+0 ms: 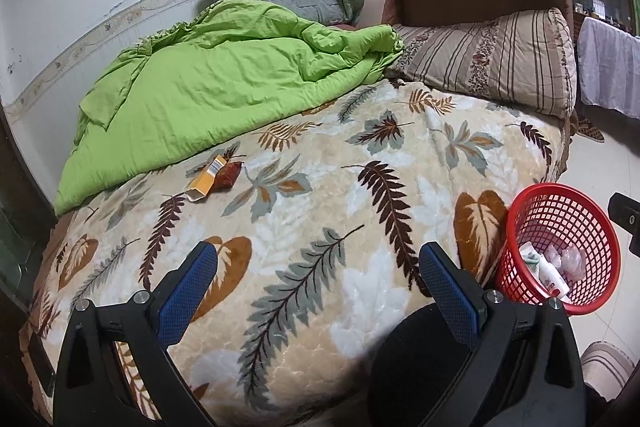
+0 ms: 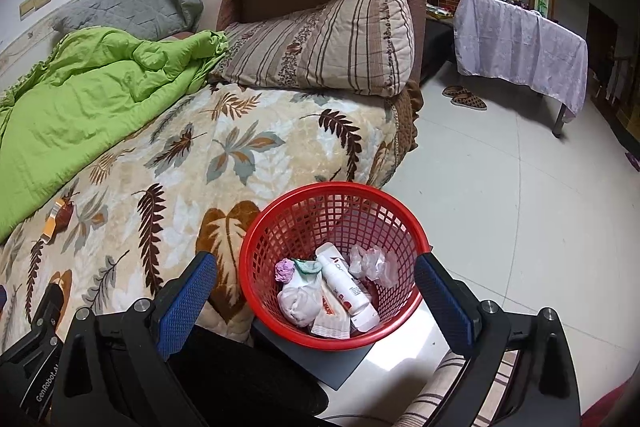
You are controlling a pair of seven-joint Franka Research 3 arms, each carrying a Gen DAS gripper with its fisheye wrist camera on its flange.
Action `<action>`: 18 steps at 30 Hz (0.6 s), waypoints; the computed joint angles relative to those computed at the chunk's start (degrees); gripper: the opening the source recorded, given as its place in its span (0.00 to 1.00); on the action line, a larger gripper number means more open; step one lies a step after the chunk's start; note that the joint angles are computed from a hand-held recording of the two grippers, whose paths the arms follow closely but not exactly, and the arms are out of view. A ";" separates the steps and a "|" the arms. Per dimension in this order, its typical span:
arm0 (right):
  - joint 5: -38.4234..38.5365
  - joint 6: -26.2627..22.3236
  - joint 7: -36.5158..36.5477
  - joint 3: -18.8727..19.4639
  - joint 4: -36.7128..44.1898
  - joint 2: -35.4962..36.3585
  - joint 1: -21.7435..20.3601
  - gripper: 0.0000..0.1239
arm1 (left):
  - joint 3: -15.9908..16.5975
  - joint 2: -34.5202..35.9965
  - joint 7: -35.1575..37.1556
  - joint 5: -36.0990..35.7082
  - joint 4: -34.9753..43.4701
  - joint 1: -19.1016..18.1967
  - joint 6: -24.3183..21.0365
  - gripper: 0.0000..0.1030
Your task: Collect trash
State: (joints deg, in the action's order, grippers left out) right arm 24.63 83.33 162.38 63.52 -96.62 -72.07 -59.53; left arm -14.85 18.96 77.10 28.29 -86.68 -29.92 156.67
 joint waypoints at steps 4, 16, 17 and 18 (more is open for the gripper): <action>0.05 0.03 -0.01 -0.02 -0.07 0.00 -0.03 0.81 | -0.11 0.09 0.17 -0.12 -0.04 -0.02 0.04 0.97; 0.07 0.41 -0.02 0.18 -0.40 0.23 0.08 0.81 | -0.41 0.33 1.01 -0.92 -0.03 -0.20 -0.08 0.97; 0.07 0.42 -0.02 0.19 -0.40 0.24 0.08 0.81 | -0.39 0.33 1.02 -0.93 -0.04 -0.21 -0.08 0.97; 0.05 0.34 0.05 0.20 -0.28 0.26 0.02 0.81 | -0.37 0.33 1.03 -0.94 -0.01 -0.24 -0.18 0.97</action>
State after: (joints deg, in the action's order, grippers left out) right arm 24.68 83.67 162.43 63.72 -96.91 -71.80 -59.52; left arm -15.22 19.29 78.13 27.35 -86.68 -30.17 156.50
